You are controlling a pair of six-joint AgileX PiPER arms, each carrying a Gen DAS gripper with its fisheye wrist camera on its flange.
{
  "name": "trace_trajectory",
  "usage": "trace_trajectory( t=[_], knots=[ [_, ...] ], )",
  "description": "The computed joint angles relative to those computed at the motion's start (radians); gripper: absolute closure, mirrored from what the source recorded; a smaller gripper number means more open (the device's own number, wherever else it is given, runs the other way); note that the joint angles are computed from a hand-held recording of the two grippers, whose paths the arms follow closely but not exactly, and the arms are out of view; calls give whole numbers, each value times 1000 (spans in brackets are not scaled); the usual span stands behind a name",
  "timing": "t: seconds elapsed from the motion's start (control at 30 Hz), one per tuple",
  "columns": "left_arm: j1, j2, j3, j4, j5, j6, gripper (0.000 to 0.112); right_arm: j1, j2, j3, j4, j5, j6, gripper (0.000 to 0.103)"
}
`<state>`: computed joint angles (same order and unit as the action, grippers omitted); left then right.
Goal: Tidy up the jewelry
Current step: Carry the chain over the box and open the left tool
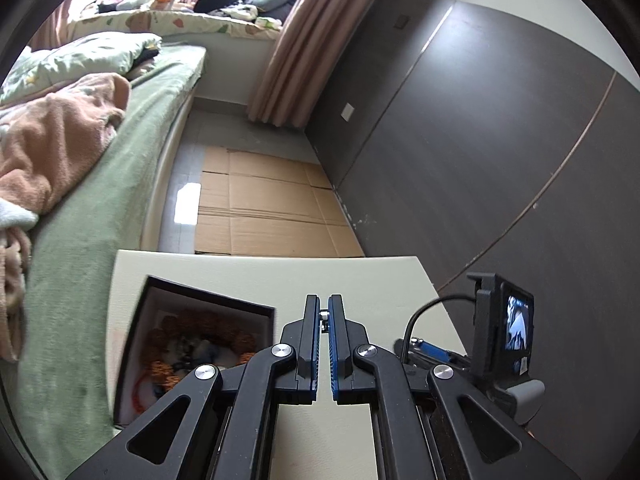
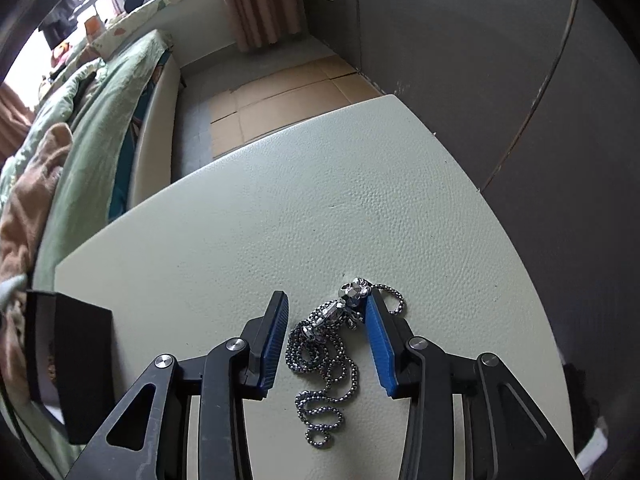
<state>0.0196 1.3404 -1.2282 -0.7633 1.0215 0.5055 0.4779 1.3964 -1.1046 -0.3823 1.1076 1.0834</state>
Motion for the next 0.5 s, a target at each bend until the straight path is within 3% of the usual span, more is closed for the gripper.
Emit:
trace_trajectory(
  t=[0.1,0.2,0.33,0.4,0.47,0.5],
  knots=[
    [55,-1,-13,-13,34,15,109,17,-13,-2,-2,14,-12,86],
    [102,0,-19,-19,64,23,109,-20,-77,33,86,-57,-74,88],
    [158,9,-37,-25,113,-8,107,13,-164,45,74,-77,-44,88],
    [172,21,-56,3,145,-42,99,58,-202,41,38,-71,-6,88],
    [200,16,-47,1,164,-44,63,112,-230,33,-6,-55,37,88],
    [214,2,-35,-2,162,-43,53,147,-250,28,-30,-41,60,88]
  ],
)
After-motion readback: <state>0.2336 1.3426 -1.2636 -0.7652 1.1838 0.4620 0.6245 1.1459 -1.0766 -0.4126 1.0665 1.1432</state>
